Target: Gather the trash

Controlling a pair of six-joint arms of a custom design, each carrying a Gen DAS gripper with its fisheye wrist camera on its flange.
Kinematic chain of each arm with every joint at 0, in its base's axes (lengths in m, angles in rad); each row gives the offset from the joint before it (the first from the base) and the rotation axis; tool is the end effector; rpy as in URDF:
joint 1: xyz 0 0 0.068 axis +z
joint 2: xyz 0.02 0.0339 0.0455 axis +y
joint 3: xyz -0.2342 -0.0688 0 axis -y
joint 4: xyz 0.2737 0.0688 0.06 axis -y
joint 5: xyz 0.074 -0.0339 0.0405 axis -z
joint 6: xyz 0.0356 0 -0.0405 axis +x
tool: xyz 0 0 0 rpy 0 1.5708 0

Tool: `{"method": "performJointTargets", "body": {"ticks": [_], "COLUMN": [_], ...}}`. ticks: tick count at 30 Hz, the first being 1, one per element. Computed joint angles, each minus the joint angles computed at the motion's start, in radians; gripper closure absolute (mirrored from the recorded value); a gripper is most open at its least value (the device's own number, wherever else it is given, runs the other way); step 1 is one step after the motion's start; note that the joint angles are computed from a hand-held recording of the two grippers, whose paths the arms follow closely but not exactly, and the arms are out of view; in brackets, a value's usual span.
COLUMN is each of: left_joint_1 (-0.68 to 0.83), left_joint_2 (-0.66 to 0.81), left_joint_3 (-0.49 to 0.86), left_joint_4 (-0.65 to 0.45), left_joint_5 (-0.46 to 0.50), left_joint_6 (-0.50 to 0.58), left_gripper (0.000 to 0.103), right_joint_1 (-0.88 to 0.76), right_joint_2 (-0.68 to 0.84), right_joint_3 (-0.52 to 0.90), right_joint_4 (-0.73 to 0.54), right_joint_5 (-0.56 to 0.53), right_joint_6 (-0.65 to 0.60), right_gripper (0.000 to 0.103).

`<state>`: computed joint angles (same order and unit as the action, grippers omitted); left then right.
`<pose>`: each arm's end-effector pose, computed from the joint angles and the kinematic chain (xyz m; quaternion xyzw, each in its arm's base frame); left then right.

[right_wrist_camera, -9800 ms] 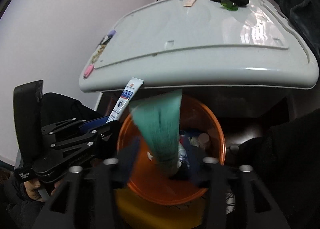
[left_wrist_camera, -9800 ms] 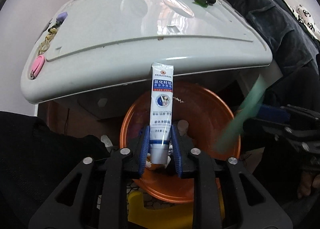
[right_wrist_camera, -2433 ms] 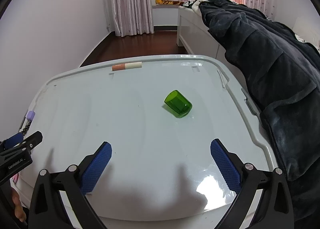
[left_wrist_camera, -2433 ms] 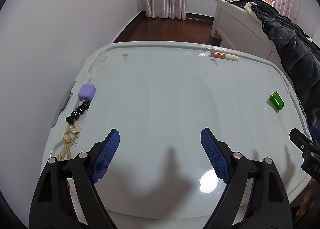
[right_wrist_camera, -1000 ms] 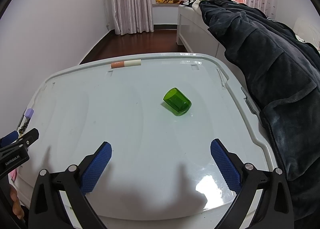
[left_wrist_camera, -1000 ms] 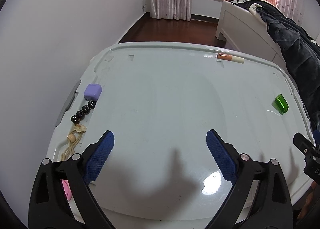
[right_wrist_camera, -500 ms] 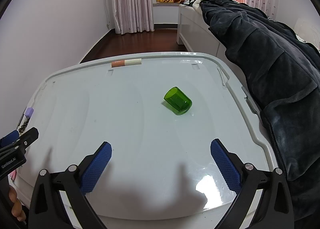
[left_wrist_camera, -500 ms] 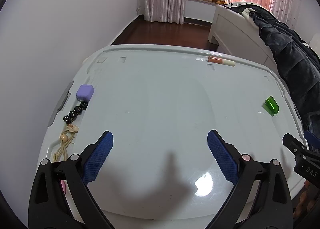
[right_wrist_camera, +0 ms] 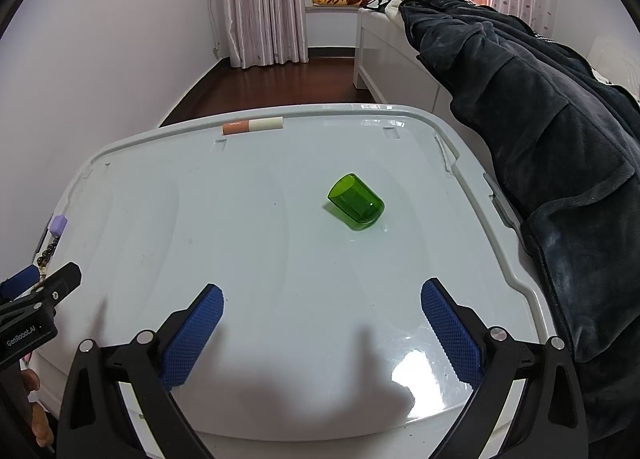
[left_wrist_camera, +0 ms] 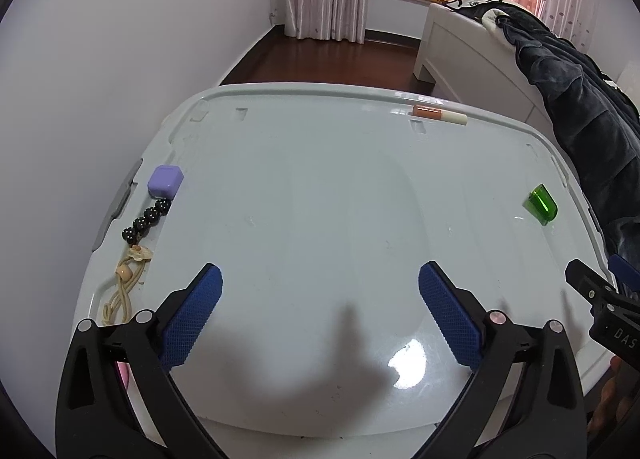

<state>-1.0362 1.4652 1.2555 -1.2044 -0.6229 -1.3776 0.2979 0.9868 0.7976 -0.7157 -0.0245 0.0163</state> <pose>0.1664 -0.2403 0.2465 -0.1848 0.9311 0.0391 0.3120 0.2279 0.0709 0.2302 -0.1366 0.9351 0.0626 0.3210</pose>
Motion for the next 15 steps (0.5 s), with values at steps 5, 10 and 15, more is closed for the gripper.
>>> {"method": "performJointTargets", "body": {"ticks": [5, 10, 15], "left_joint_1": [-0.009, -0.009, -0.011], "left_joint_2": [0.025, 0.026, 0.032], "left_joint_3": [0.022, 0.020, 0.024], "left_joint_4": [-0.019, -0.012, -0.017], "left_joint_5": [-0.011, -0.006, -0.011], "left_joint_6": [-0.004, -0.004, -0.002], "left_gripper": [0.007, 0.007, 0.007], "right_joint_1": [-0.001, 0.000, 0.000], "right_joint_2": [0.001, 0.002, 0.004], "right_joint_3": [-0.002, 0.001, 0.004], "right_joint_4": [0.001, 0.000, -0.003], "right_joint_5": [-0.002, -0.001, -0.002], "right_joint_6": [-0.001, -0.001, 0.000], "right_gripper": [0.005, 0.005, 0.005]}}
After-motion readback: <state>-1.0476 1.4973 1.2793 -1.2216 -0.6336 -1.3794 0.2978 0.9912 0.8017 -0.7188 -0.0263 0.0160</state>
